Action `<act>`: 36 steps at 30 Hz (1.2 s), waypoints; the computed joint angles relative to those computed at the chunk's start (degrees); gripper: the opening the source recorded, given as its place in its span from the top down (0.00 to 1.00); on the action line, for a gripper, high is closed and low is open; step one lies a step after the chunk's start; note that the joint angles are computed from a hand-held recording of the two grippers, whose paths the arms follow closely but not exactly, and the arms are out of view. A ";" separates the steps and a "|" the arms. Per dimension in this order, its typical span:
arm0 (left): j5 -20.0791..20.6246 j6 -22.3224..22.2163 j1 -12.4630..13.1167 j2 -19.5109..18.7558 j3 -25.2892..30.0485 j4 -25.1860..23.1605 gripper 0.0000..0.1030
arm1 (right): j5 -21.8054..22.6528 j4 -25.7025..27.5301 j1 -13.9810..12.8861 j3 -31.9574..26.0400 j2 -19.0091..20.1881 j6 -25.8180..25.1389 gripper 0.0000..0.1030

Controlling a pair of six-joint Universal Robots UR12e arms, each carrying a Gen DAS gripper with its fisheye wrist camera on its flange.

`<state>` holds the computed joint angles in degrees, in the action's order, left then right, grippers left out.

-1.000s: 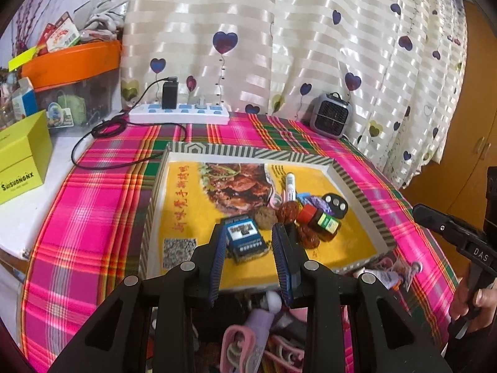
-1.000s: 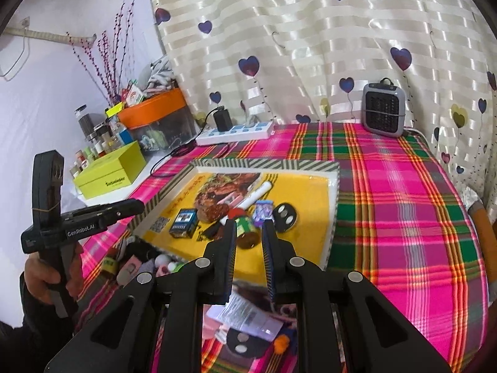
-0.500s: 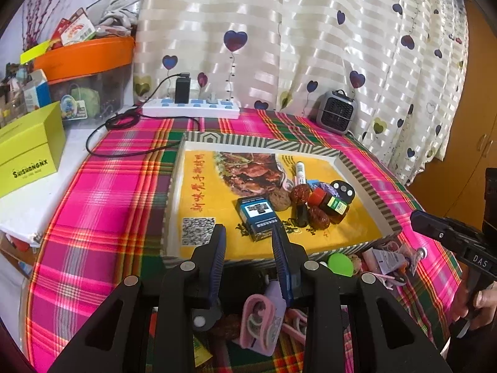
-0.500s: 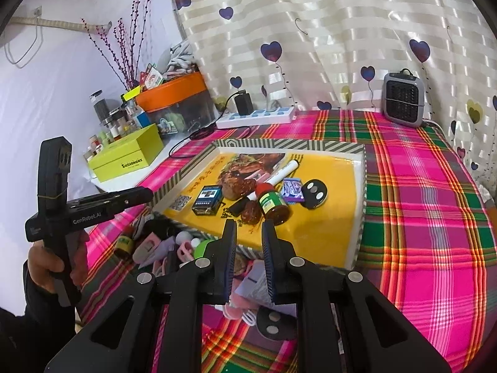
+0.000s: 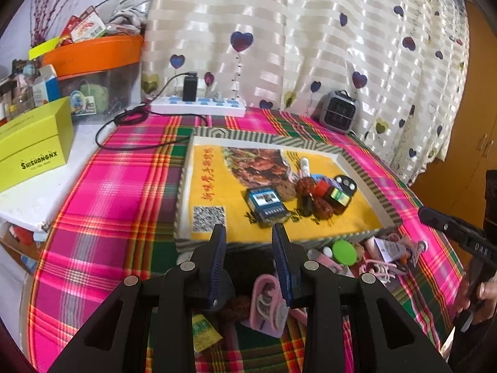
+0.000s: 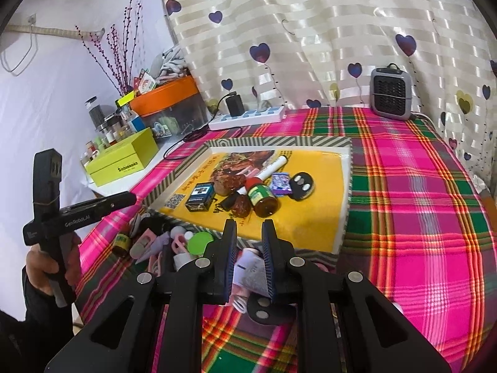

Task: Organize objects

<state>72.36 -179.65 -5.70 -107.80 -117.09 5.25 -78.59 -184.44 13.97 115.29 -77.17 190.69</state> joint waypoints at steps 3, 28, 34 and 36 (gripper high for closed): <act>-0.63 1.35 -0.26 0.09 -0.39 -0.26 0.72 | -0.99 -0.10 -0.48 0.77 -0.48 0.95 1.00; 0.25 5.37 -1.41 0.76 -3.08 0.09 0.67 | -8.30 5.38 -2.62 5.69 -3.41 1.59 0.62; 0.24 5.36 -1.36 0.76 -3.13 0.06 0.67 | -9.55 7.52 -1.67 5.16 -3.81 -5.79 0.62; 0.26 5.49 -1.33 0.71 -3.18 0.14 0.67 | -10.55 7.38 -1.78 5.42 -4.01 -5.44 0.62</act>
